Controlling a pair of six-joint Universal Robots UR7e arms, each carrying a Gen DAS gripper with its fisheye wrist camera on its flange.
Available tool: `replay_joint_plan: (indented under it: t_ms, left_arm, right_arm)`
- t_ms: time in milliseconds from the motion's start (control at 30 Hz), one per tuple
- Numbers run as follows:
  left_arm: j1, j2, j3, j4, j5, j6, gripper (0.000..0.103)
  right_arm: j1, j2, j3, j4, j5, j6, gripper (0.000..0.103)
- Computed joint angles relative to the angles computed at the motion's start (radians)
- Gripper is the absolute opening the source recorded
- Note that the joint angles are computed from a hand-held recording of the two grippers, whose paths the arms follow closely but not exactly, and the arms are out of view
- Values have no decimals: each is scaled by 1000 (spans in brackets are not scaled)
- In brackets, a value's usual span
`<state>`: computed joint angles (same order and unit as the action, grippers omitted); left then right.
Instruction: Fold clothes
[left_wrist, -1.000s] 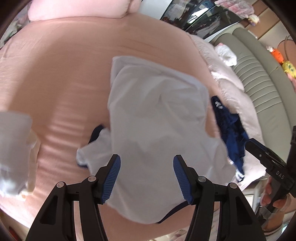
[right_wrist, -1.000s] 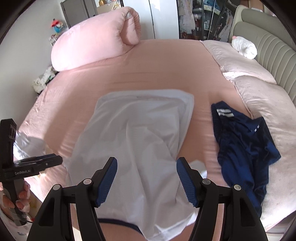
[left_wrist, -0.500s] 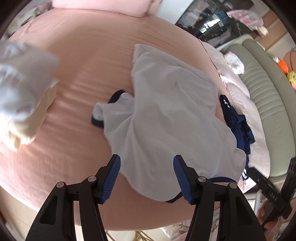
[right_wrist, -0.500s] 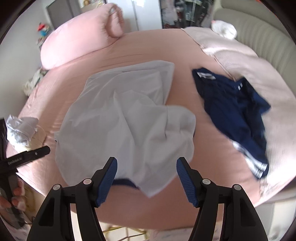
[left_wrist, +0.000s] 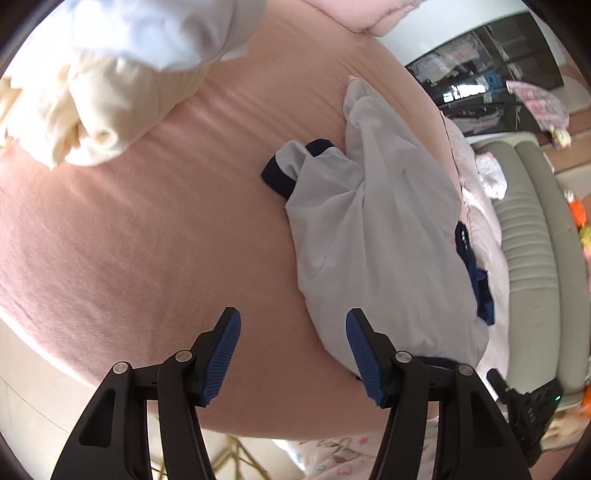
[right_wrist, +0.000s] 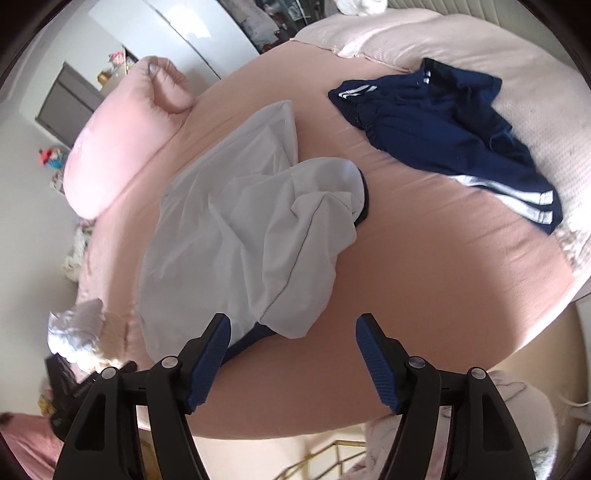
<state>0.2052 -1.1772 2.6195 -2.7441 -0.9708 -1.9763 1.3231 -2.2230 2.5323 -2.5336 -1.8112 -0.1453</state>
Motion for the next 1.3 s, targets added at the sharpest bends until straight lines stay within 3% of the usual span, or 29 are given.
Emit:
replay_joint_plan:
  t_ms: [333,500,633,800,967,1067,1133,1167,1200,1267,1300]
  left_arm:
    - [40,237,88,-578,95,-82,57]
    - [73,301,91,-723,114,-81,57]
    - [84,373,97,-865,145,-98,74]
    - [106,366,73,-850,153,-90,85]
    - [139,336,24,-742,147,-36,86]
    - [147,330,15,-731,143,20,86]
    - [141,351,27,-781,151,27,82]
    - [141,360,28,-795,151,25,71]
    - [145,365,27,-802,144,26,53]
    - [159,376,20,-816,121,42,34]
    - [165,381,17,-823,110,49,28]
  right_arm:
    - [-257,-27,14,-20,290,127,75]
    - [-343,19,4,-51,379,179,75]
    - [-385,64,3,-91,434,242,75]
    - [-399,141,-4,-149,490,301,75]
    - [-370,228,-29,-191,504,312,75]
    - [-388,258,-24,-226,537,327,75]
    - [-405,273,-17,-251,543,340,75]
    - [-412,276,-14,-255,546,347,75]
    - [-420,279,-10,-259,552,351,71]
    - [-413,287,-9,-267,522,337,56]
    - [-400,293,-11,-271,489,329,41]
